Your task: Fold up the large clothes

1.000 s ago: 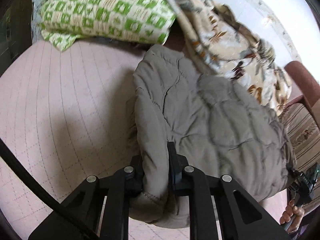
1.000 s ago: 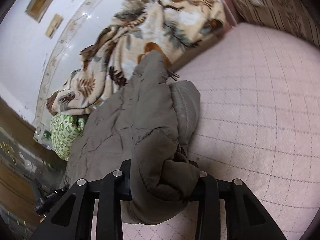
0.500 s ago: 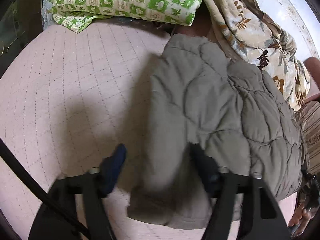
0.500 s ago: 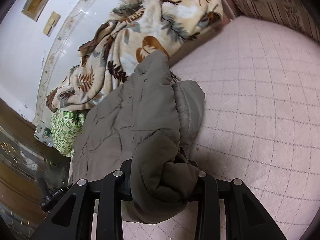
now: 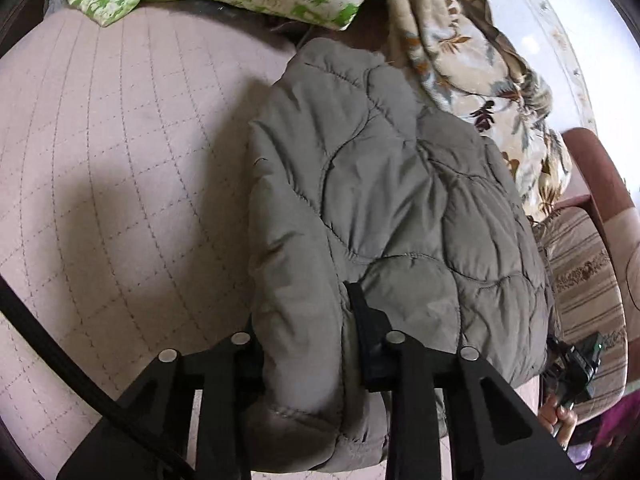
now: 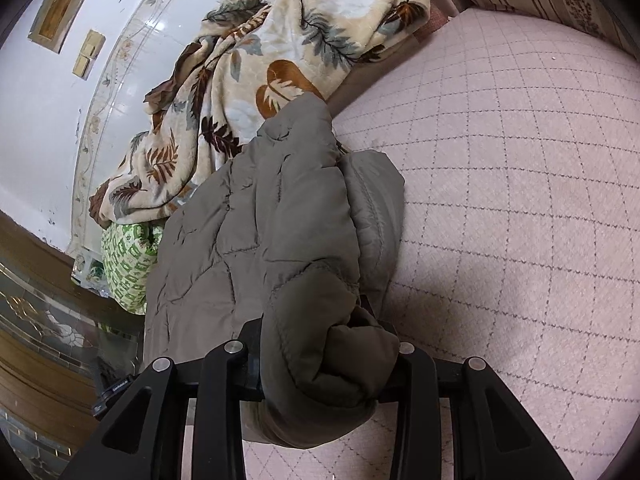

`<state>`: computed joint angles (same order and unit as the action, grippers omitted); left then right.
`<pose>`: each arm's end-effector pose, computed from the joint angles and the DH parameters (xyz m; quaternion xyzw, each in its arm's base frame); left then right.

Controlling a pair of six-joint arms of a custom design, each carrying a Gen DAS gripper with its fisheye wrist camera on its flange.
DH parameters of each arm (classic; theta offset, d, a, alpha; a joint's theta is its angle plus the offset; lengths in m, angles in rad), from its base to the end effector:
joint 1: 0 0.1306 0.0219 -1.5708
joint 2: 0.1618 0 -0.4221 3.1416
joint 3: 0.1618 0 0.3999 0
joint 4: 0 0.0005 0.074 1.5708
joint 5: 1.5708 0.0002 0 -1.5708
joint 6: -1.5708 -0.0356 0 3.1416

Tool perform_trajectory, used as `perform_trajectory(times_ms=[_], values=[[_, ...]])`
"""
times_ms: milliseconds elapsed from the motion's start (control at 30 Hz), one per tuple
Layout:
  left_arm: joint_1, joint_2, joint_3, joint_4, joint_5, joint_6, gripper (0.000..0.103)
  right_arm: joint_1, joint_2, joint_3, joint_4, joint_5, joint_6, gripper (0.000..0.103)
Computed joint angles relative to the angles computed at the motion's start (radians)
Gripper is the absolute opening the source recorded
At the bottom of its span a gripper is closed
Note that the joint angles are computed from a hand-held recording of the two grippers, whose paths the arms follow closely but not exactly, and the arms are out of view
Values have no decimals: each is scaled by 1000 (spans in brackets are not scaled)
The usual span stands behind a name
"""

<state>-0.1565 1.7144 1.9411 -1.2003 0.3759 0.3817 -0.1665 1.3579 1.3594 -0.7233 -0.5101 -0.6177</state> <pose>0.5891 -0.1067 0.5344 -0.0509 0.9391 -0.2490 0.2311 0.4751 -0.0627 0.4832 0.2409 0.8546 0.3132 0.3370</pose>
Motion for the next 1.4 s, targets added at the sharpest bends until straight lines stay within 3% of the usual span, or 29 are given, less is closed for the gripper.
perform_trajectory(times_ms=[467, 900, 1400], values=[[38, -18, -47, 36, 113, -20, 26, 3, 2, 0, -2, 9, -1, 40], [13, -52, -29, 43, 21, -40, 22, 25, -14, 28, 6, 55, 71, 39], [33, -197, -78, 64, 48, -16, 17, 44, -131, 41, -43, 14, 120, 38]])
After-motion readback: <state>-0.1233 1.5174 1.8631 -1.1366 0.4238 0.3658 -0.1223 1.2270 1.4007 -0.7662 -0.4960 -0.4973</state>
